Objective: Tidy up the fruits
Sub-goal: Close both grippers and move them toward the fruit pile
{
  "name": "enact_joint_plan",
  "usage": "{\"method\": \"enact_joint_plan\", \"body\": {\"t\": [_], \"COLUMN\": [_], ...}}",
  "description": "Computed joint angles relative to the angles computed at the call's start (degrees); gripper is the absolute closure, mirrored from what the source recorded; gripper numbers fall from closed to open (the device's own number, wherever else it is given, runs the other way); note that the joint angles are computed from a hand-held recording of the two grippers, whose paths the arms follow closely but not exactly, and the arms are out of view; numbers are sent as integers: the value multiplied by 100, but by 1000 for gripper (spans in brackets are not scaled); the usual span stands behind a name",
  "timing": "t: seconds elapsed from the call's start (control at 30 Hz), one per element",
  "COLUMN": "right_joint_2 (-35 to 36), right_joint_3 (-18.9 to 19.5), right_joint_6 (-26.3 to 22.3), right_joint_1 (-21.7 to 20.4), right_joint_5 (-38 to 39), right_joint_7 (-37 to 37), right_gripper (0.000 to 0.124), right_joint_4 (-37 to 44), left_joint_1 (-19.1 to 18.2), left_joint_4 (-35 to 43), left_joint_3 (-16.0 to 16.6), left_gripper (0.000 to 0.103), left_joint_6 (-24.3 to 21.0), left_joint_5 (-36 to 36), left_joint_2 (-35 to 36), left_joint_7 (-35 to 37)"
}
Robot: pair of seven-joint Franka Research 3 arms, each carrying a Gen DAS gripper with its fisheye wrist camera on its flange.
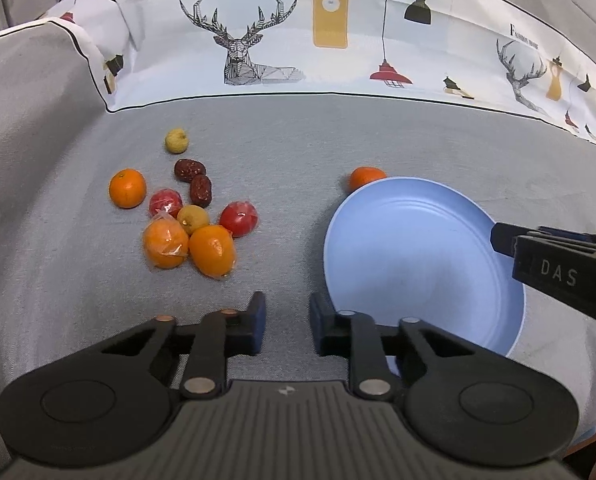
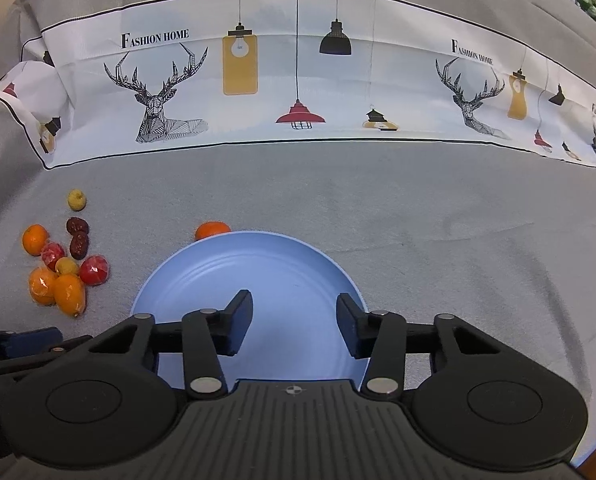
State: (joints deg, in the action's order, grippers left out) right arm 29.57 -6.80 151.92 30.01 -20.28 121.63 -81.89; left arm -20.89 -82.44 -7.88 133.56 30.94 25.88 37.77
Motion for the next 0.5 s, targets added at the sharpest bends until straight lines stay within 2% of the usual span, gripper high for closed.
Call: {"method": "enact_joint_plan", "body": {"t": [0.07,0.13,0.2,0.3,0.5], "right_joint_2": [11,14,11,9,27], "right_joint_3": [30,-27,-55,-91,-99], "right_joint_6": [-57,49,171,246,175], "right_joint_1": [-22,13,22,55,66], "right_joint_5": [46,-22,-53,-116,-133], "right_joint_7": [-59,14,49,43,60], "right_gripper": [96,112,119,123,124], "right_joint_4": [27,-11,-60,-94,-52], "left_joint_1": [4,6,-16,-26,-32], "left_joint_4": [-14,-17,-32,-1,34], "left_joint_3": [-9,-17,-2,4,8], "left_gripper": [95,100,102,103,103], "left_joint_6": [38,84,125,114,70], "left_joint_5": [3,5,48,62,46], "left_joint_2": [-5,-2,-7,14,34], "left_joint_7": [36,89,75,101,134]}}
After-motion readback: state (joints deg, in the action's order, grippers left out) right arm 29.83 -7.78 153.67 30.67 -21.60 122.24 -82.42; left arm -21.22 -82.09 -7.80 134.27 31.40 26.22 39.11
